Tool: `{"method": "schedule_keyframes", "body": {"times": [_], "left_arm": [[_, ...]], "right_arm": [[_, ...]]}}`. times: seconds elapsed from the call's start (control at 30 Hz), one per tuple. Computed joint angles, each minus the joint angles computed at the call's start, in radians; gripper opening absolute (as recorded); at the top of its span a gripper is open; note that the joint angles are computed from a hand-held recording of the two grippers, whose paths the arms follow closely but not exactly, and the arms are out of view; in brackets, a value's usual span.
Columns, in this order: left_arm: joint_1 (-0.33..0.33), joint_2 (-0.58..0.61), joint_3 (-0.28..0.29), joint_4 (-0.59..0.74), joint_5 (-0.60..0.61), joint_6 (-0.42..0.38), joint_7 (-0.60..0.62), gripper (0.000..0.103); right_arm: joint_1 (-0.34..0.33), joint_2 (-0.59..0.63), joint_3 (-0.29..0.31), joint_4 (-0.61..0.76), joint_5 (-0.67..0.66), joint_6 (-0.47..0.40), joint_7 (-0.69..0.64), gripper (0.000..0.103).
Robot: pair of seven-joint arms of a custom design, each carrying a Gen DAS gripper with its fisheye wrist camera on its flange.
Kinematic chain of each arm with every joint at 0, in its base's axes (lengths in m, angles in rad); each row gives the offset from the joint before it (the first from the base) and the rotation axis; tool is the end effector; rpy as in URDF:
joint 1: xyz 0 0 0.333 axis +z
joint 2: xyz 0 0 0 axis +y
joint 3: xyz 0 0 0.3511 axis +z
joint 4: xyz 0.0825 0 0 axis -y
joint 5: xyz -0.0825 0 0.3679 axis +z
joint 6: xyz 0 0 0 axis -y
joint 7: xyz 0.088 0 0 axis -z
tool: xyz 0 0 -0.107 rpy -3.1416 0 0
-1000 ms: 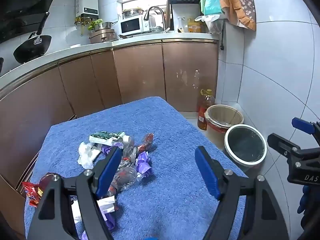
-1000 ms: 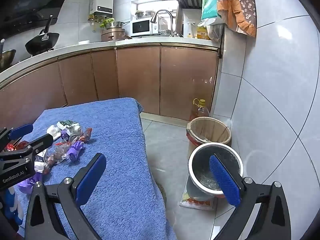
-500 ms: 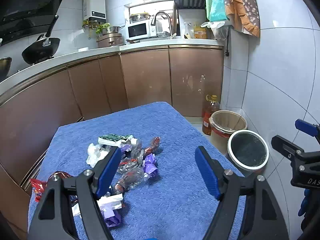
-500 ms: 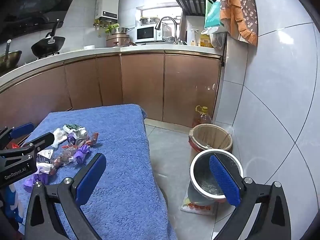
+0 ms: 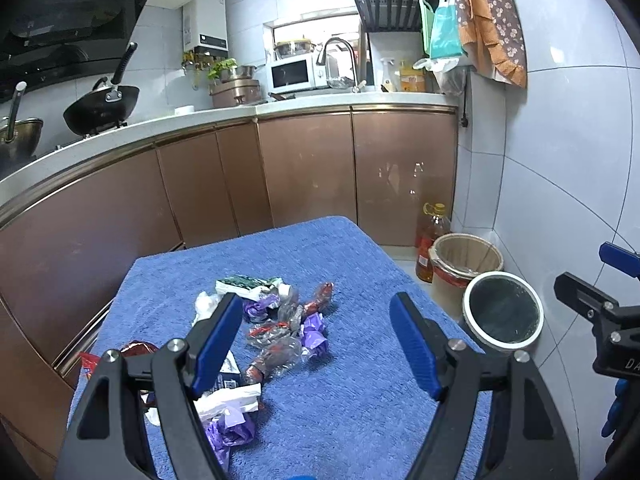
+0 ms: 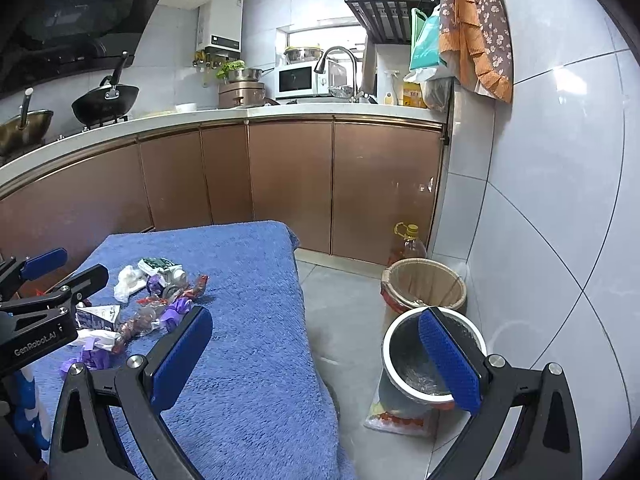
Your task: Collect trash
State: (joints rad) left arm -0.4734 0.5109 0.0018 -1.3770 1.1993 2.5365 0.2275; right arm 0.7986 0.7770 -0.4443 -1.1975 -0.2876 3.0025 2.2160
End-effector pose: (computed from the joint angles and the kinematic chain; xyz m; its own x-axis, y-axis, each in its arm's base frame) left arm 0.6644 -0.3512 0.5235 0.1149 -0.9886 -0.0968 -0.4612 0.0332 -0.8866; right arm 0.6819 0.4312 0.5007 0.2694 -0.9630 0.0011 -0.4171 -0.1177 -0.9012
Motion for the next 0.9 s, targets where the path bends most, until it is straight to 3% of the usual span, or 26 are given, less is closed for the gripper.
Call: {"method": "schedule_keyframes", "body": {"times": [0.23, 0.53, 0.8, 0.9], "left_arm": [[0.001, 0.004, -0.011, 0.0, -0.009, 0.009, 0.024, 0.075], [0.026, -0.007, -0.001, -0.024, -0.079, 0.108, 0.058, 0.075], [0.046, -0.038, 0.008, -0.074, -0.058, 0.128, 0.026, 0.075], [0.059, -0.048, 0.005, -0.092, -0.058, 0.123, 0.026, 0.075]], "right_arm": [[-0.001, -0.008, 0.005, -0.016, 0.014, 0.013, -0.013, 0.103], [0.013, 0.018, -0.032, -0.001, 0.037, 0.054, -0.02, 0.103], [-0.064, 0.08, 0.089, 0.127, 0.095, 0.021, -0.152, 0.103], [-0.073, 0.106, 0.104, 0.169, 0.11, 0.024, -0.181, 0.103]]}}
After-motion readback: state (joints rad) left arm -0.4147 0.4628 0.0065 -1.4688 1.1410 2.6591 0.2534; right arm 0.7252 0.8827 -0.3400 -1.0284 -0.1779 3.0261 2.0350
